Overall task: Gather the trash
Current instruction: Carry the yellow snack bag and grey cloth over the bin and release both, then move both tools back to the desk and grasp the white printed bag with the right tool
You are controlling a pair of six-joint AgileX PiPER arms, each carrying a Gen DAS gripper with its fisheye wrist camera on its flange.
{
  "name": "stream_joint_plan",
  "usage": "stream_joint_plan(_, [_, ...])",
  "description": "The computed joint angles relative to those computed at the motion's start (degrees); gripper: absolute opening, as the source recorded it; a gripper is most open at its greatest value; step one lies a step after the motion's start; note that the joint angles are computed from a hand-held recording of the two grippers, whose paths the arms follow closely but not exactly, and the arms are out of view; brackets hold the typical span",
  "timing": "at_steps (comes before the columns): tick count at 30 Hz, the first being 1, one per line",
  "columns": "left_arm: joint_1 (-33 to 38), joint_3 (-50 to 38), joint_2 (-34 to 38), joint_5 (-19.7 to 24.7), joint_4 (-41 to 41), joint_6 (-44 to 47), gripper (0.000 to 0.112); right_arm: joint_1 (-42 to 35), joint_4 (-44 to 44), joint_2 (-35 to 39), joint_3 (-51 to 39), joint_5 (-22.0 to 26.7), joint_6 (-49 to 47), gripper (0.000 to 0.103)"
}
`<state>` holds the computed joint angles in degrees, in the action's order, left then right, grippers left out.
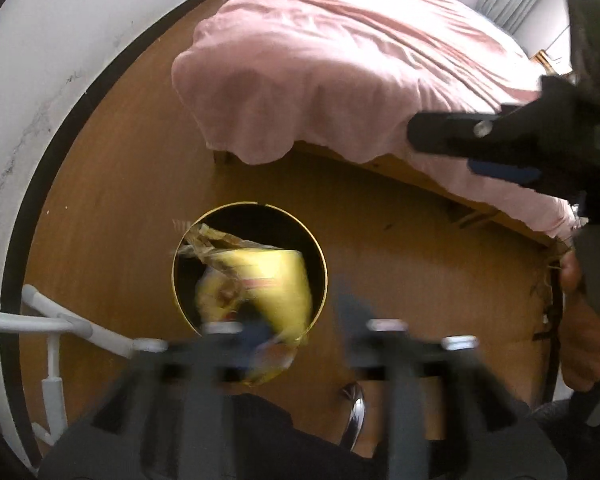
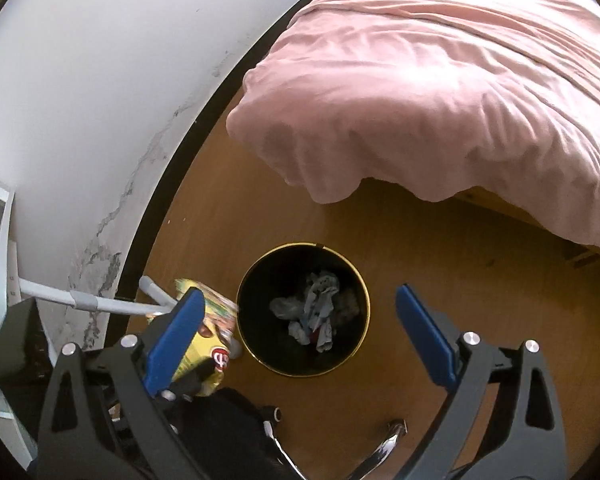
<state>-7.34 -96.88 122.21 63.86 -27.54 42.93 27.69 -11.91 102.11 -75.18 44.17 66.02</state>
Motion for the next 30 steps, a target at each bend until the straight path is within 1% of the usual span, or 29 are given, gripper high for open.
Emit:
stream_joint_plan(1, [-0.24,0.52,-0.37,-0.92,-0.03,-0.32,0.071,0.14,-0.32,-0.16,0.30,-0.30,0.54,0.093])
stream_joint_plan(6, [-1.16,1.96,-2.15,-2.29,0.60,0.03,0.071,0.03,-0.64,-0.49,0.84,-0.72,1.00,0.093])
stream_joint_plan(9, [-1.08,2.70,-3.28,-2.63,0.17,0.82,0.075,0.15,-1.06,-0.86,1.00,-0.74,1.26,0.093])
stream_joint_plan(12, [-1.60,1.92,-3.33,-1.76,0.80,0.15,0.077,0.46,-2.34,-1.53,1.25,-0.52,2.57,0.093])
stream_joint_plan(15, [-2.84,0.22,-2.46,-0.97,3.67,-1.85,0.086,0.91,-4.08,-2.24,1.53,0.06,4.58,0.093])
stream_joint_plan(17, [-4.52,-2.40,-1.05,1.67,8.01,-4.34,0.087,0.98,-4.78,-2.47,1.58,0.43,5.45,0.093])
stream_joint_plan(18, [-5.24,-2.74,-0.96,1.88,9.73,-5.10,0.087,1.02,-5.20,-2.64,1.65,0.56,6.03,0.093])
stream_joint_plan(19, [-5.64,-2.10,-1.43,1.08,10.70,-5.30,0.087,1.06,-5.57,-2.84,1.78,0.58,6.51,0.093])
stream_joint_plan(21, [-5.68,-0.37,-2.99,-0.70,10.96,-4.69,0.087,1.18,-6.44,-3.28,2.12,0.59,7.55,0.093])
stream_joint_plan(25, [-4.34,2.15,-6.20,-2.20,10.98,-4.91,0.087,2.00,-8.71,-3.87,2.23,1.43,9.56,0.093])
stream_joint_plan(28, [-2.26,4.87,-11.19,-3.75,9.81,-3.23,0.087,3.71,-11.47,-4.25,1.25,3.13,10.52,0.093])
stream_joint_plan(30, [0.51,6.77,-15.79,-3.93,8.32,-1.47,0.087,4.87,-12.46,-4.40,0.23,3.88,9.96,0.093])
